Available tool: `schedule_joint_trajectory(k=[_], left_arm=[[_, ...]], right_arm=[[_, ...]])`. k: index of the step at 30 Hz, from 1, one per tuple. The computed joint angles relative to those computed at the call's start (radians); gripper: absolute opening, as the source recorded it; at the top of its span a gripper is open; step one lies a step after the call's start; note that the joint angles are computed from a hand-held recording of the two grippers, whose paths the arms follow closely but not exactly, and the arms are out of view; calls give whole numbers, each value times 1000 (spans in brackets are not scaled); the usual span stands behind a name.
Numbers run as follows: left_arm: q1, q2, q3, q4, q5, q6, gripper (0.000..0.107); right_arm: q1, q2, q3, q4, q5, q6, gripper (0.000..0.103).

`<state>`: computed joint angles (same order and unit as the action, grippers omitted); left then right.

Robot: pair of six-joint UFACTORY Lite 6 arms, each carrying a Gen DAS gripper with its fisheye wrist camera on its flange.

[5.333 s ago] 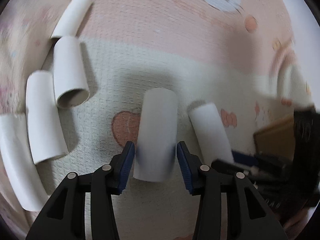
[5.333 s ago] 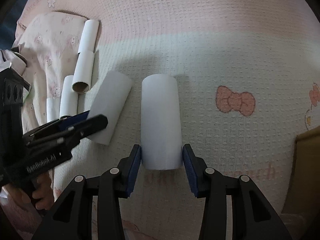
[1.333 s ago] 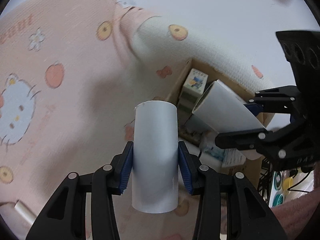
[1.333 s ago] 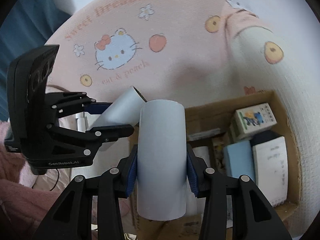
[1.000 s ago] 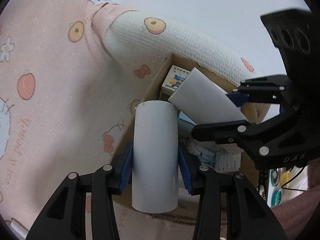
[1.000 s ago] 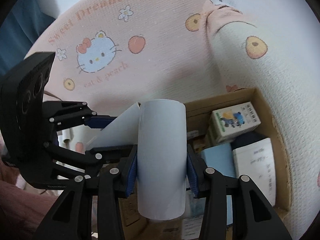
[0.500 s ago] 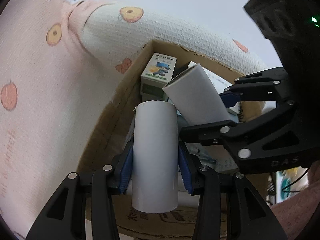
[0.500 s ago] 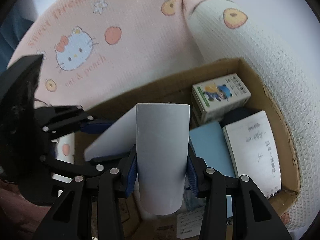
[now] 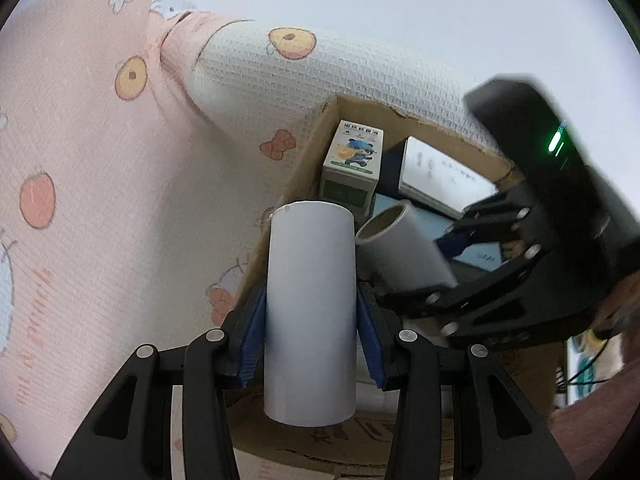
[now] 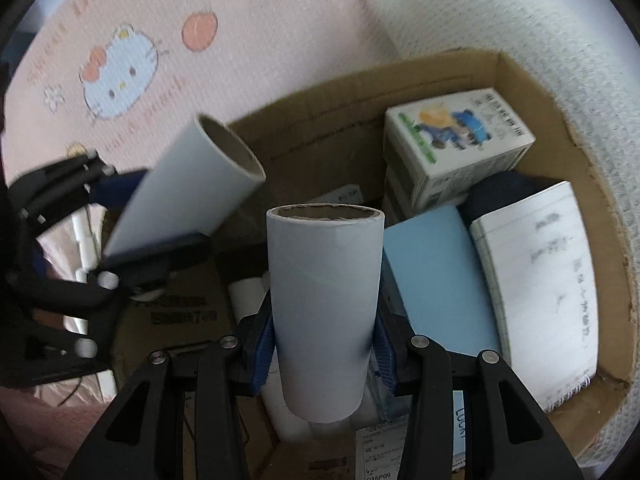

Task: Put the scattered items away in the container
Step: 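Lower the right tool into the box and open it, releasing the tube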

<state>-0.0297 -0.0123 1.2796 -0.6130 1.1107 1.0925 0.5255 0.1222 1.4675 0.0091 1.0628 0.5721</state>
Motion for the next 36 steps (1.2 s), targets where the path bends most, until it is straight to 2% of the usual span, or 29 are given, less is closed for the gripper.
schedule_joint_trajectory(k=[13, 19, 24, 28, 36], left_arm=[[75, 36, 88, -15, 106, -1, 47], [99, 58, 138, 6, 146, -40, 47], [117, 55, 171, 8, 159, -102, 47], [114, 115, 248, 17, 174, -165, 47], [204, 178, 380, -30, 277, -268, 47]], right_arm=[[-13, 251, 168, 21, 88, -78, 40], [50, 313, 261, -126, 140, -41, 40], [65, 333, 316, -165, 178, -68, 40], [98, 341, 312, -206, 213, -101, 40], [106, 285, 201, -202, 191, -89, 40]])
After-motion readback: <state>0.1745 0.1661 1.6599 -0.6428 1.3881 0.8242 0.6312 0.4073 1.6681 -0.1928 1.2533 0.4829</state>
